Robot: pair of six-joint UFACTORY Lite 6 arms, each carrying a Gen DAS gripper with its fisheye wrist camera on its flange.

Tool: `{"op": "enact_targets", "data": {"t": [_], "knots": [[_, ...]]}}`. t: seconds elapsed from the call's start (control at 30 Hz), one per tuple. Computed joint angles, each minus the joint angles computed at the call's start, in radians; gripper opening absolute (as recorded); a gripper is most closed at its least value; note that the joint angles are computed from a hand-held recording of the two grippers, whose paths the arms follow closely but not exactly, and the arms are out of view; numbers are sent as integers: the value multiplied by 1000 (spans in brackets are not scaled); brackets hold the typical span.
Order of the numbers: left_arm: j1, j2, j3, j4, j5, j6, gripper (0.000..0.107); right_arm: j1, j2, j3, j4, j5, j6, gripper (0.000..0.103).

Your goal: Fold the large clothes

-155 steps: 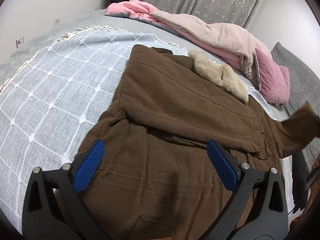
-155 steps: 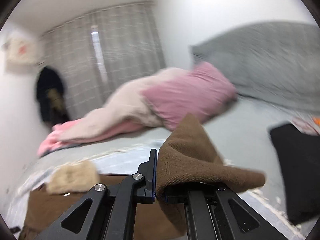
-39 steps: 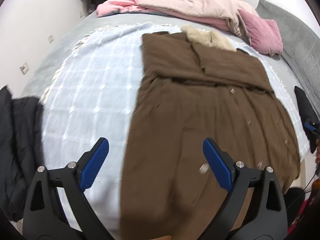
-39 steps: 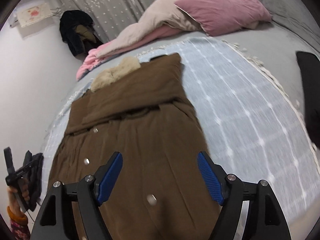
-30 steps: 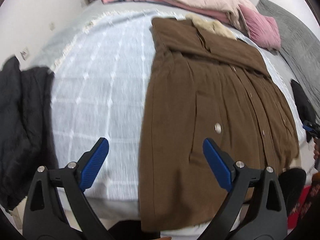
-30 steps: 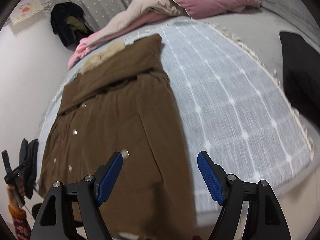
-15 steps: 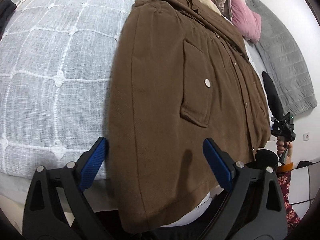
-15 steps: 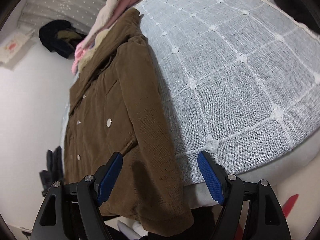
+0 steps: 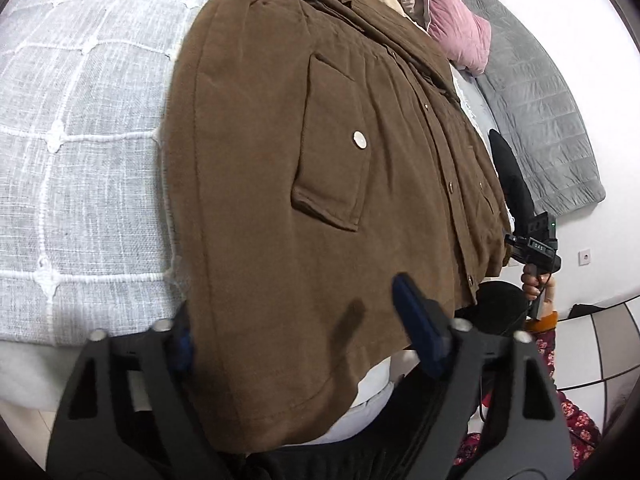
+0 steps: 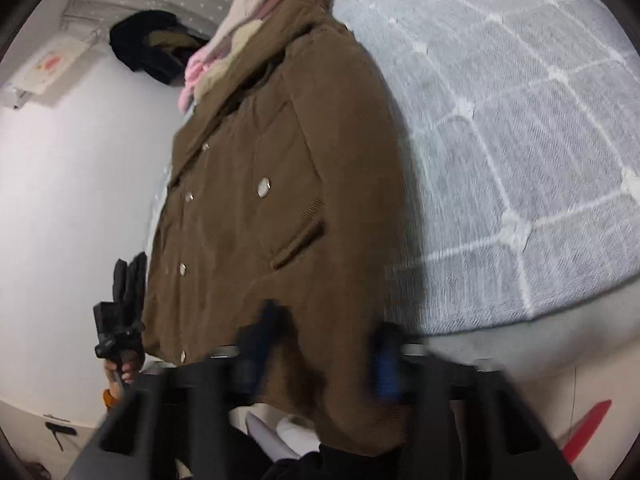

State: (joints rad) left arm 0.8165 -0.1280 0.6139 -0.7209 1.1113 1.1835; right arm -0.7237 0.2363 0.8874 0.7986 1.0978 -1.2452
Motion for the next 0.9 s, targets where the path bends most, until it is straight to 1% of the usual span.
{"op": "enact_targets", "data": {"t": [0.03,0.07,0.1,0.13,0.17,0.23,0.3,0.4,0.47,0.53,0.57,0.67,0.77,0.9], "knots": [[0,-10,-3,4,-2,-12,62,2,-24,-12,-2,-2,-5,22],[-6,-31,-13,11,-14,-36,43,-2,-45,-23,4,5,-9,16],[-13,-55,-11,21,-27,-75,34,-7,-86,-45,20,5,-20,14],[-4,-52,-3,17,-18,-77,25,-4,-126,-67,35,-2,-31,13],[14,-48,14,-9,17,-78,20,-1,-186,-95,54,0,-46,12],[28,-62,44,-58,74,-88,15,27,-273,-114,116,30,-53,11],[27,-91,75,-110,113,-102,12,49,-341,-97,155,64,-22,11],[-1,-117,138,-188,139,-135,11,121,-423,-47,208,67,55,10],[-21,-123,183,-236,143,-158,11,188,-457,-3,242,32,105,10],[-64,-118,249,-280,111,-195,11,270,-462,55,262,-34,171,10],[-88,-102,290,-298,92,-216,10,293,-452,85,266,-49,200,10],[-157,-40,403,-324,28,-278,10,383,-374,219,247,-118,311,10],[-209,53,523,-337,-29,-321,10,422,-251,389,212,-145,415,10],[-232,192,680,-351,-68,-355,10,453,-60,641,176,-166,528,10]]}}
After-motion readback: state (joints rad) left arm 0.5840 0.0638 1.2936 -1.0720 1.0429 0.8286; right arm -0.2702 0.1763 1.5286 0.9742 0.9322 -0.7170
